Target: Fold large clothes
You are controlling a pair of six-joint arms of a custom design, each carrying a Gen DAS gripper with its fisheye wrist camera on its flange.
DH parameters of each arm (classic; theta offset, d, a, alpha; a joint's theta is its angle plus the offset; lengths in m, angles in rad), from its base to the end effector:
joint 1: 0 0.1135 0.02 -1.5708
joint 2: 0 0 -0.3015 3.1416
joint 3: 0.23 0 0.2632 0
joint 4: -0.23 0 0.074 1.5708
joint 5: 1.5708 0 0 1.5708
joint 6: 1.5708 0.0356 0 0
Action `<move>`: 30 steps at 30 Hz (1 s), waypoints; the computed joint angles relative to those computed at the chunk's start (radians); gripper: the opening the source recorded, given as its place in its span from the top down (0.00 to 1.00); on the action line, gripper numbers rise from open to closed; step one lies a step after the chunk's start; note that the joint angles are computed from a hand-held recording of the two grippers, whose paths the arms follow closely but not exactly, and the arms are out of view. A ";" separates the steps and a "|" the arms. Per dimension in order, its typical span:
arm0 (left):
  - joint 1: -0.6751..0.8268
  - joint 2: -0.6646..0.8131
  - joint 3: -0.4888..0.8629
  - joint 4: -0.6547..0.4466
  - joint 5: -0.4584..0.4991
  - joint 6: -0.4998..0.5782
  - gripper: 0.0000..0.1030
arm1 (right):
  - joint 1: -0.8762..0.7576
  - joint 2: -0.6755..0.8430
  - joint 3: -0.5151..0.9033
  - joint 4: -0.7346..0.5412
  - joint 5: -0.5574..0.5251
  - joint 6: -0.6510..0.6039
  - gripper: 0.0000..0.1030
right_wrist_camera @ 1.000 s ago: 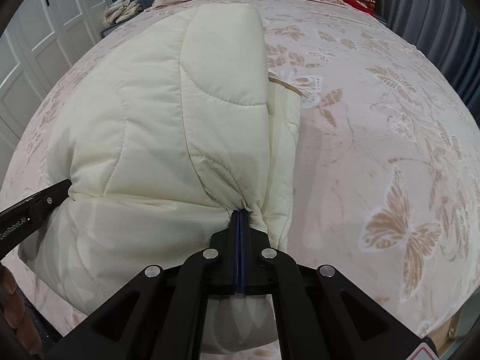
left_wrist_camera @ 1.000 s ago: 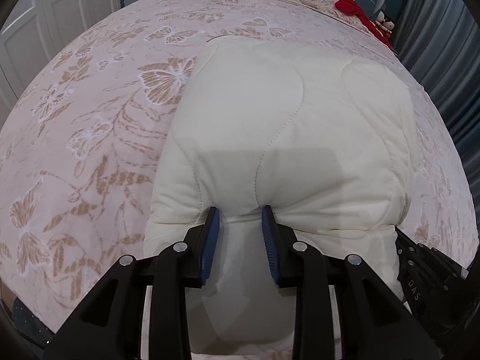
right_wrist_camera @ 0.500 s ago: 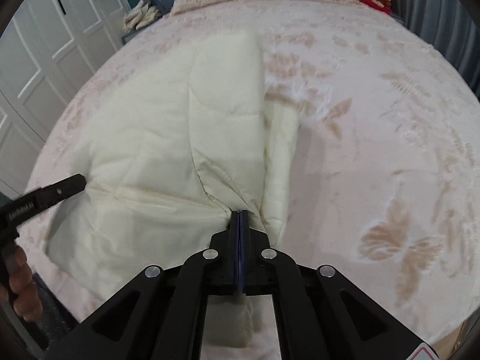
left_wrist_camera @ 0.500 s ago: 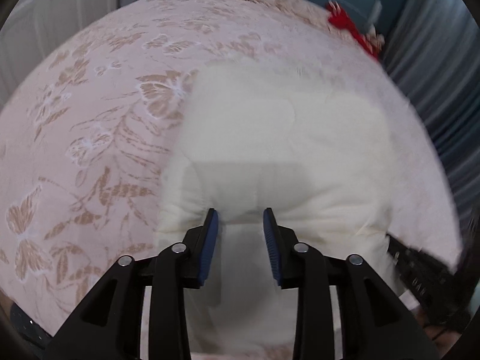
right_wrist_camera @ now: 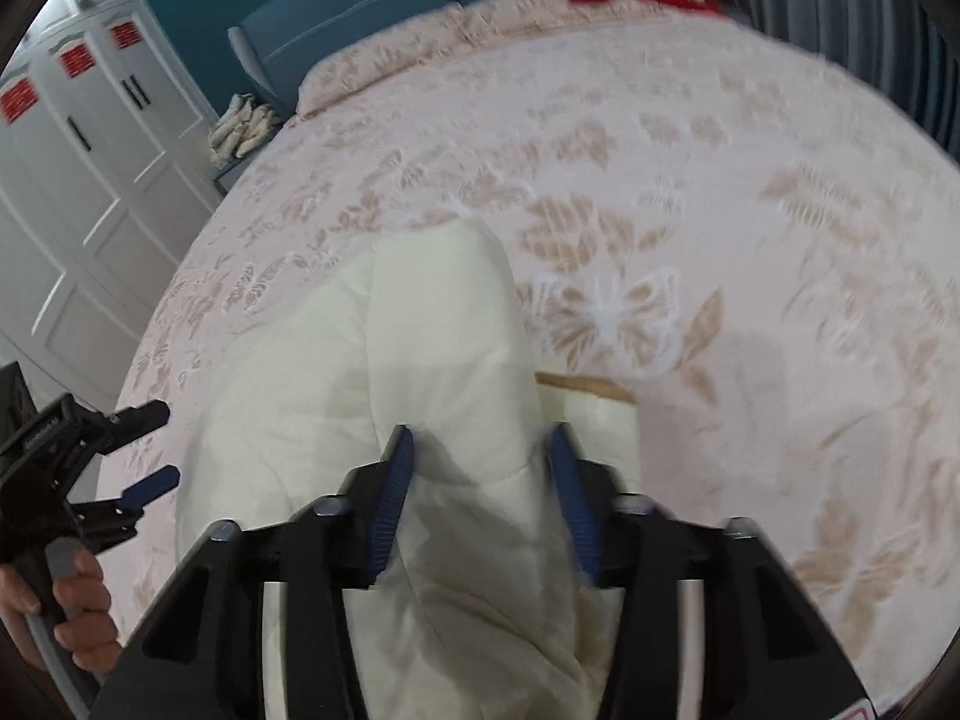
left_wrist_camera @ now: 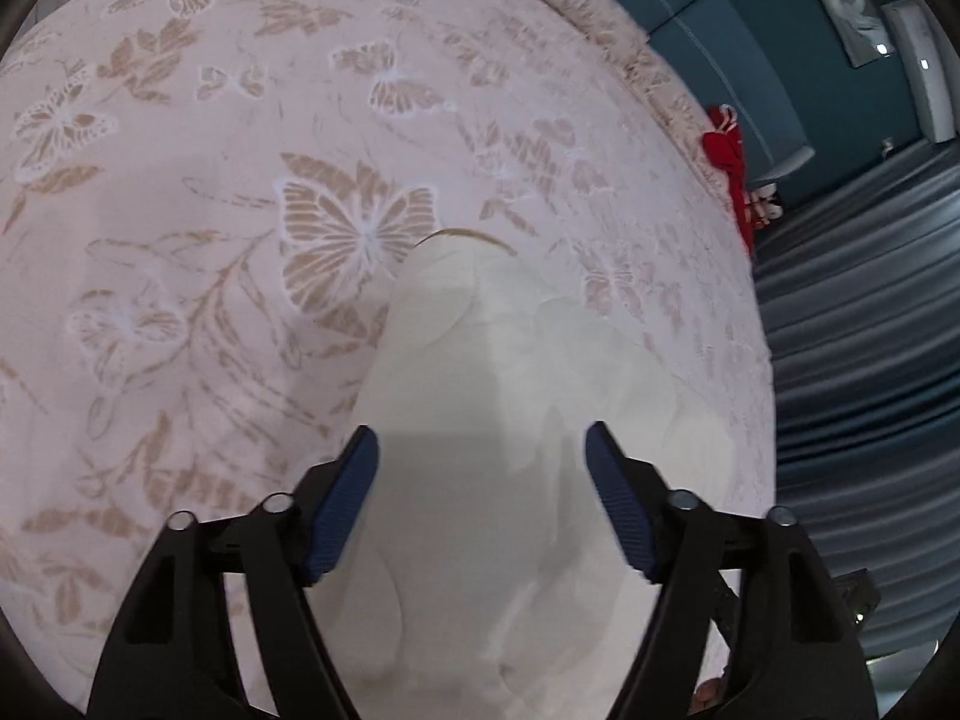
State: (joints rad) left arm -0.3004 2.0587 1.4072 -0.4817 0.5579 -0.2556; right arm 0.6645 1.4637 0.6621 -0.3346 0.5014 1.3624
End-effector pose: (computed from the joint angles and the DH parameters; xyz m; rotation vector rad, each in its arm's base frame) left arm 0.4201 -0.1499 0.1778 0.2351 2.7268 -0.9190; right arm 0.2101 0.1428 0.1755 0.9841 2.2928 0.1293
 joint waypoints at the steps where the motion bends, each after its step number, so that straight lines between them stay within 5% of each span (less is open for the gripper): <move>1: -0.013 0.005 0.004 0.005 -0.018 0.007 0.47 | -0.002 0.012 0.007 -0.007 0.009 0.003 0.90; 4: -0.073 -0.020 -0.018 0.044 -0.148 0.063 0.48 | 0.035 0.012 0.035 -0.079 0.101 0.024 0.94; 12: -0.232 -0.044 -0.129 0.196 -0.515 0.207 0.45 | 0.015 0.227 0.098 -0.120 0.088 -0.035 0.93; 30: -0.312 -0.020 -0.277 0.463 -0.729 0.240 0.43 | 0.051 0.345 0.090 -0.035 0.162 -0.042 0.91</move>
State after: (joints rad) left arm -0.6124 2.0388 1.1307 -0.0184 -0.1712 -0.0159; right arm 0.7156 1.8082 0.7517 -0.3697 0.6636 1.3208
